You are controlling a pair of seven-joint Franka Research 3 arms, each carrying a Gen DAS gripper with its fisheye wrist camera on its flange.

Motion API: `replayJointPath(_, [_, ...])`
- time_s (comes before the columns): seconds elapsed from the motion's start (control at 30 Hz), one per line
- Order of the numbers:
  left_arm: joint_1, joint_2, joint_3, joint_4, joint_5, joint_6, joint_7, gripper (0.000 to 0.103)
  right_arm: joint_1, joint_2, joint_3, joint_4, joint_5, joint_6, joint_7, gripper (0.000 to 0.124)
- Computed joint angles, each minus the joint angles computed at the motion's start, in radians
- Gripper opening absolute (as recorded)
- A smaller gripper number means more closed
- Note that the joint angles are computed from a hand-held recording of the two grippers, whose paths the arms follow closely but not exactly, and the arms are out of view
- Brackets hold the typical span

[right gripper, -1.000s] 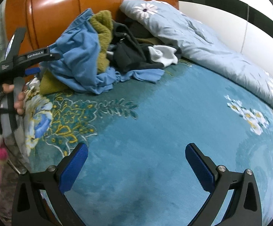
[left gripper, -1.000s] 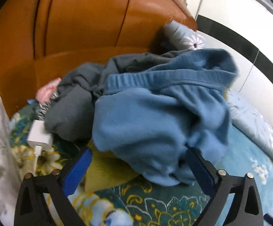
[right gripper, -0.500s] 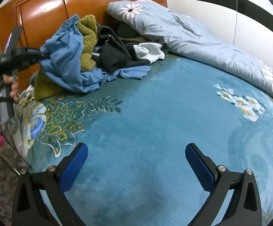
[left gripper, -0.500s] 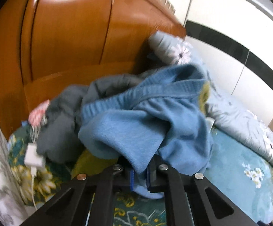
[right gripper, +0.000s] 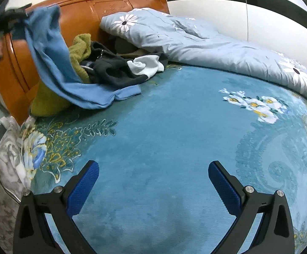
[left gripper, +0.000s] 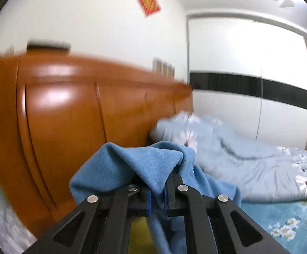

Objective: Fold clothes
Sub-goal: 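Grasp the light blue sweatpants with the left gripper and lift them, then carry the sweatpants with the left gripper and lay them on the open blanket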

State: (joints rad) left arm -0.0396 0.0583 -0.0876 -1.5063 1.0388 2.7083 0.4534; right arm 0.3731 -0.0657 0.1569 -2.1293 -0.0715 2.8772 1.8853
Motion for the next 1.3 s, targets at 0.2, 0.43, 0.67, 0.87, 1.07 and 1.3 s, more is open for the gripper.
replayJointPath(0.2, [-0.04, -0.016, -0.043, 0.077, -0.071, 0.096, 0.186, 0.008, -0.01, -0.029, -0.005, -0.032, 0.034, 0.035, -0.008, 0.103])
replayJointPath(0.43, [-0.074, 0.106, -0.228, 0.151, -0.772, 0.206, 0.899, 0.008, -0.075, -0.144, 0.014, -0.138, 0.033, 0.087, 0.004, 0.103])
replayJointPath(0.67, [-0.133, 0.304, -0.493, 0.367, -1.173, 0.035, 1.422, 0.008, -0.297, -0.387, 0.099, -0.325, -0.04, 0.097, 0.157, 0.103])
replayJointPath(0.87, [-0.32, 0.445, -0.44, 0.452, -1.17, -0.175, 1.426, 0.008, -0.463, -0.634, 0.106, -0.514, 0.015, 0.044, 0.263, 0.103])
replayJointPath(1.07, [-0.315, 0.398, -0.42, 0.171, -1.34, -0.149, 1.444, 0.009, -0.485, -0.728, 0.049, -0.606, 0.096, 0.014, 0.287, 0.103])
replayJointPath(1.3, [-0.29, 0.345, -0.433, -0.053, -1.479, -0.088, 1.466, 0.012, -0.331, -0.615, -0.059, -0.592, 0.231, 0.085, 0.193, 0.103])
